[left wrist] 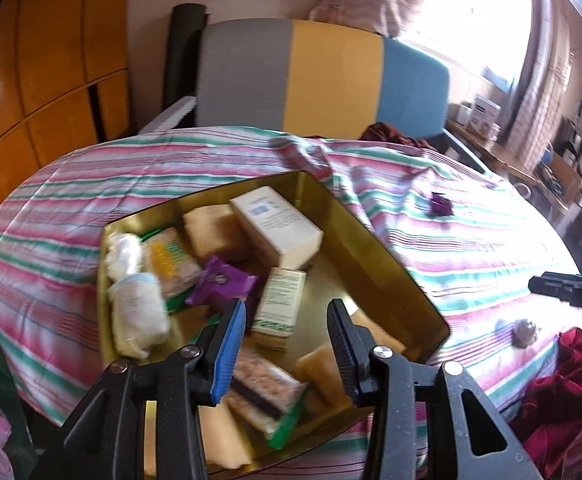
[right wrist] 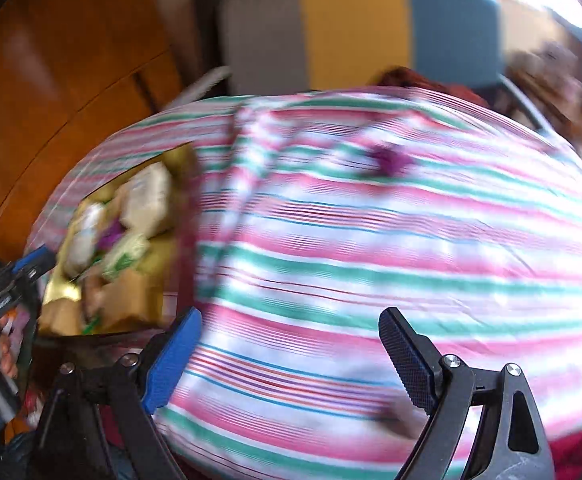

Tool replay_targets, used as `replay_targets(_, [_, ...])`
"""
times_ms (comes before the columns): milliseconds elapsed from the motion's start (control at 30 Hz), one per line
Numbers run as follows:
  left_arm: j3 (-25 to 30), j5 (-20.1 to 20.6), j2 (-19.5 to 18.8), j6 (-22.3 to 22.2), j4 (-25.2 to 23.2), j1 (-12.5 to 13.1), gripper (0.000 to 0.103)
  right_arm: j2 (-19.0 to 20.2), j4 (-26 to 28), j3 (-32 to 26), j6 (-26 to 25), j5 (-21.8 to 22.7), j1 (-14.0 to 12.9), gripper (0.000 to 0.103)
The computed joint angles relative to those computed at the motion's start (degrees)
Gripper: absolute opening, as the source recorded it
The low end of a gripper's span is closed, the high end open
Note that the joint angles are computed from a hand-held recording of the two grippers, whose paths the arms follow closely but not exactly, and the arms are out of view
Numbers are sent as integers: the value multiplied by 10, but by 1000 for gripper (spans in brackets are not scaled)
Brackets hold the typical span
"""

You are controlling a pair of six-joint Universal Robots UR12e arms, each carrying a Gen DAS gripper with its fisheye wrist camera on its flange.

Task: Organize objects
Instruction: 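Grasp the clear plastic bag with the right gripper while the left gripper moves to the purple candy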

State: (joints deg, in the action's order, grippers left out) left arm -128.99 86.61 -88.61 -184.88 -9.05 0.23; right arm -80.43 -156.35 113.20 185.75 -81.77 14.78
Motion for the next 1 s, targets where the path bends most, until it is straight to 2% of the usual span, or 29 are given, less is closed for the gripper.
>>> replay_targets(133, [8,-19,-10,11,2,-11,43,-25,31,19,64,-20,-36,91])
replay_targets(233, [15,-33,-17,19,-1,-20,43,-38,66,27,113,-19,-62,91])
replay_targets(333, [19,-43,-21,25,-5,-26,43,-39,106,27,137,-4,-76,91])
replay_targets(433, [22,-46,-24,30,-8,-31,43,-32,130,23,119,16,-74,91])
replay_targets(567, [24,-48,-25,33,-11,-34,43,-11,171,-3,54,-5,-54,91])
replay_targets(700, [28,-49,-27,31,-12,-36,43,18,240,-38,-19,-40,-35,90])
replay_targets(733, [30,-49,-28,31,-13,-37,43,25,256,-46,-39,-55,-30,80])
replay_targets(767, [32,-47,-29,31,-14,-38,43,32,276,-53,-64,-70,-24,66])
replay_targets(800, [34,-46,-31,33,-16,-40,43,35,287,-57,-79,-83,-19,46])
replay_targets(833, [36,-46,-32,35,-17,-41,43,34,284,-57,-94,-84,-16,37])
replay_targets(933, [47,-51,-39,37,-27,-46,43,29,257,-53,-94,-95,-15,34])
replay_targets(1000, [58,-59,-45,39,-35,-49,43,25,222,-47,-78,-80,-24,34])
